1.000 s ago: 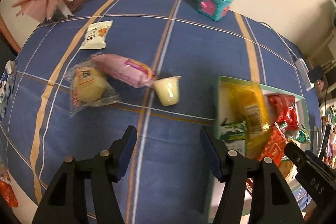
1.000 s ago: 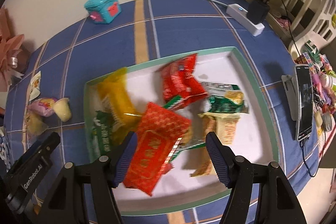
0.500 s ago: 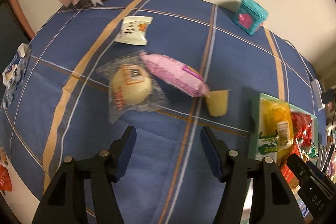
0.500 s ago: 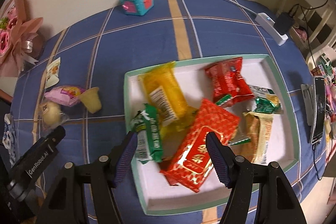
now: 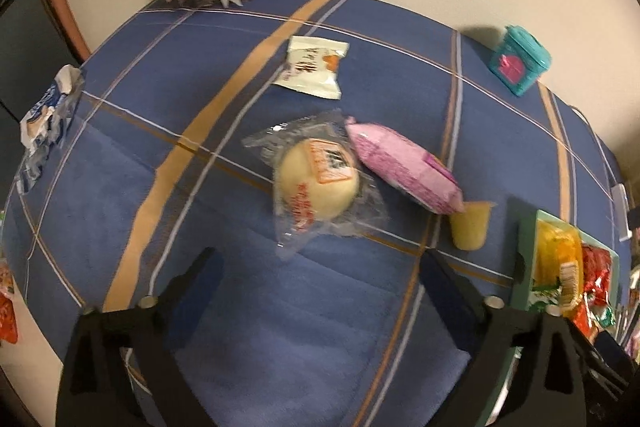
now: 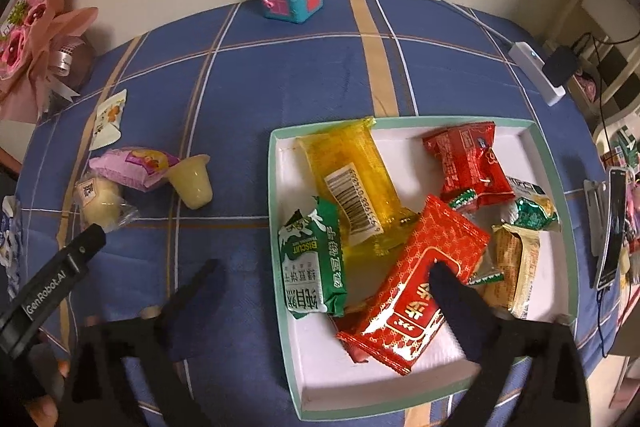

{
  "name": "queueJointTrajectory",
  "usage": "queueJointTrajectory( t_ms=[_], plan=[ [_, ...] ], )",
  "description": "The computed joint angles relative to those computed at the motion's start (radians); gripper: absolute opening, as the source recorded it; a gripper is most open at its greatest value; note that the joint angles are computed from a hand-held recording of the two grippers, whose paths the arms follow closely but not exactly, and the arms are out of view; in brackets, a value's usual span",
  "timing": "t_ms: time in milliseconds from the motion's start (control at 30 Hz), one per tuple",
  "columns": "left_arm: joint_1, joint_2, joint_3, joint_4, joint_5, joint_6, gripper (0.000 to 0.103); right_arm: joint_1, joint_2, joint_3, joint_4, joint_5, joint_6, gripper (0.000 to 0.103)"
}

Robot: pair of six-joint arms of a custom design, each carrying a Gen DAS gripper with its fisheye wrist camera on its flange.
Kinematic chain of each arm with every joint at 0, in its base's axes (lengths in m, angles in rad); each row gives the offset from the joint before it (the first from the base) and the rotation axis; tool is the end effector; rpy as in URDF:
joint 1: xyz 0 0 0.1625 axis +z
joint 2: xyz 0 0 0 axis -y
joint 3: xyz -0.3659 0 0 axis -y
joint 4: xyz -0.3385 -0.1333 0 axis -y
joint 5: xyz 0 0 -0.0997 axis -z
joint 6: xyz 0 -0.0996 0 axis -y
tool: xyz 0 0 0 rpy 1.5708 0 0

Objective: Organize snacks
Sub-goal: 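Withdraw both tools from the tray back toward the remaining snacks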

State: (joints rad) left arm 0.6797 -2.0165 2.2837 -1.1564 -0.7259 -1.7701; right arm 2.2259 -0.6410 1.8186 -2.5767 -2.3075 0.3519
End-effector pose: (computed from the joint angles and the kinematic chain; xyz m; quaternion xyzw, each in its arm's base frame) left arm -0.0285 -0.2902 0.2891 -0.2418 0.8362 -0.3028 0.3880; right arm 0.3625 -0.3629 -0.0211 0.1709 -0.9142 0.1030 0.3528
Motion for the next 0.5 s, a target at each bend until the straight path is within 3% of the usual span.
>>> queueJointTrajectory(
  t_ms=[233, 500],
  plan=[
    [-0.004, -0.046, 0.003, 0.052, 0.026, -0.053, 0.103, 0.015, 0.028, -0.006, -0.06, -0.012, -0.048, 0.103],
    [0.019, -0.106, 0.026, 0.016, 0.037, -0.011, 0.103, 0.017, 0.055, -0.023, -0.074, 0.006, -0.079, 0.103]
  ],
)
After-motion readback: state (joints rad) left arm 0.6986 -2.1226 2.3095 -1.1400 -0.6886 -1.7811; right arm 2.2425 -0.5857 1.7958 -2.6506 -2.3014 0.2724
